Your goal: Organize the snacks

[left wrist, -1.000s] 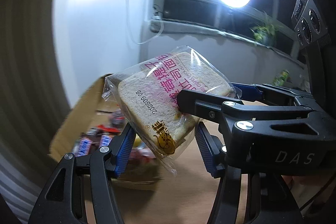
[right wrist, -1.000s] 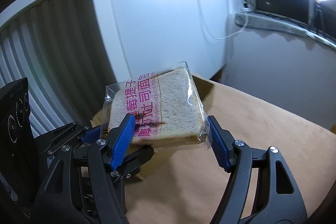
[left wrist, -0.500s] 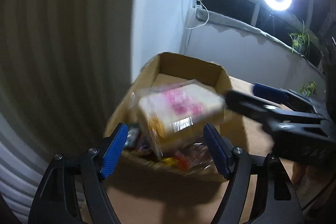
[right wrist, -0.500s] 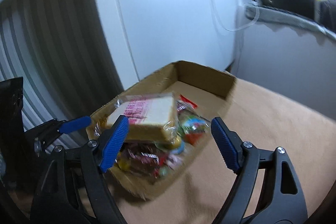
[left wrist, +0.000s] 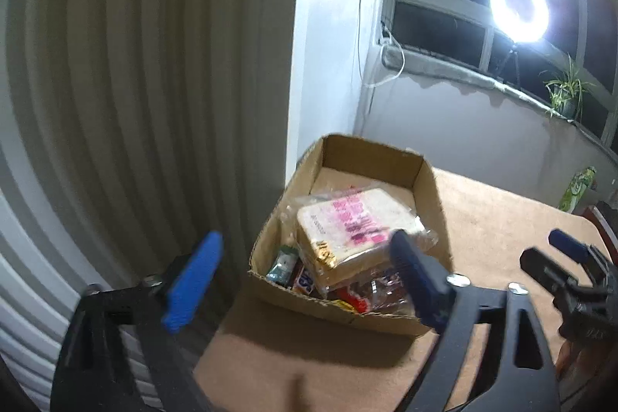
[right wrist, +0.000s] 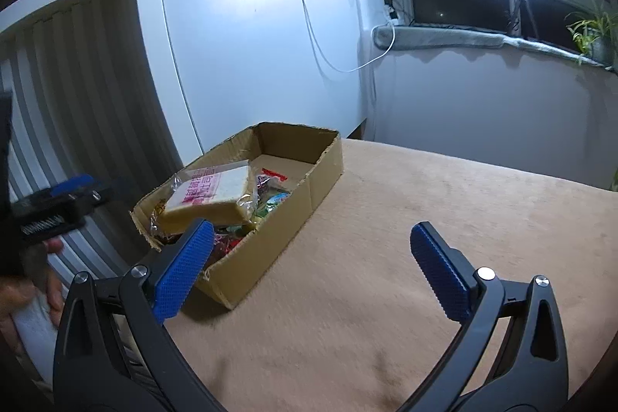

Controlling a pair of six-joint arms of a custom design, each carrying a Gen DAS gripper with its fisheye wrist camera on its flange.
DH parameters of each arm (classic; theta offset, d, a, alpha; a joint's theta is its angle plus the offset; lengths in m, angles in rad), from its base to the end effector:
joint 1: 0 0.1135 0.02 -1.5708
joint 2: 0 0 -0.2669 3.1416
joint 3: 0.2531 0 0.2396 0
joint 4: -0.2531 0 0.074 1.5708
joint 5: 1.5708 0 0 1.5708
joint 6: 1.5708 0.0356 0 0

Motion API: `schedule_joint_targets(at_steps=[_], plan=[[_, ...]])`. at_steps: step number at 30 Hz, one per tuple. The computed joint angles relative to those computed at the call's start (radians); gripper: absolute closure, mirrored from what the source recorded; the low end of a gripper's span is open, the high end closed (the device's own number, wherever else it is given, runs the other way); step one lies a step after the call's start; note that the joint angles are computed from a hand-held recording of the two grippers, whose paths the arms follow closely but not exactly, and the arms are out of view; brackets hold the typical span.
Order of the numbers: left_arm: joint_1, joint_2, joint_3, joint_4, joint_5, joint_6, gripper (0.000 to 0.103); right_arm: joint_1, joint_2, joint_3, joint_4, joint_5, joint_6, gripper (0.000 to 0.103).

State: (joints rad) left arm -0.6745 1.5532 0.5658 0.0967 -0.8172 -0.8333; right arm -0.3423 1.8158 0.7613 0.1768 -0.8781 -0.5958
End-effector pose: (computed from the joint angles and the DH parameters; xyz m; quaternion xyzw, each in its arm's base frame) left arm 0.2154 -0.1390 0.1433 -0.2007 0.8519 0.0636 0.4795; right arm 0.3043 -0.0793 0.1259 -0.2508 0.8263 0.2176 0.4550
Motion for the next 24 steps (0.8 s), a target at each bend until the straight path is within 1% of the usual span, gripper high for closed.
schedule_joint_targets(at_steps=[1,4,6,7,10,15,21,24], plan=[[-0.020,-0.015,0.001,-0.012,-0.022,-0.005,0.000,-0.004,-0.012,-0.013,0.008,0.008,-0.005,0.000],[-0.076,-0.060,0.007,-0.048,-0.073,-0.015,0.001,-0.021,-0.033,-0.054,0.055,0.036,-0.005,0.000],[-0.130,-0.082,0.020,-0.102,-0.117,-0.044,0.001,-0.044,-0.040,-0.068,0.079,0.033,-0.001,0.000],[-0.119,-0.058,0.052,-0.093,-0.115,-0.020,0.001,-0.056,-0.044,-0.074,0.088,0.031,-0.004,0.000],[-0.154,-0.057,0.079,-0.132,-0.156,-0.028,0.001,-0.085,-0.057,-0.096,0.131,0.027,-0.002,0.000],[-0.171,-0.021,0.133,-0.141,-0.176,-0.008,0.001,-0.132,-0.073,-0.113,0.158,0.011,-0.025,0.000],[-0.213,0.004,0.190,-0.210,-0.211,-0.034,0.001,-0.188,-0.073,-0.104,0.160,-0.019,-0.037,0.000],[-0.216,0.035,0.213,-0.195,-0.183,-0.014,0.001,-0.220,-0.063,-0.089,0.155,-0.030,-0.038,0.000]])
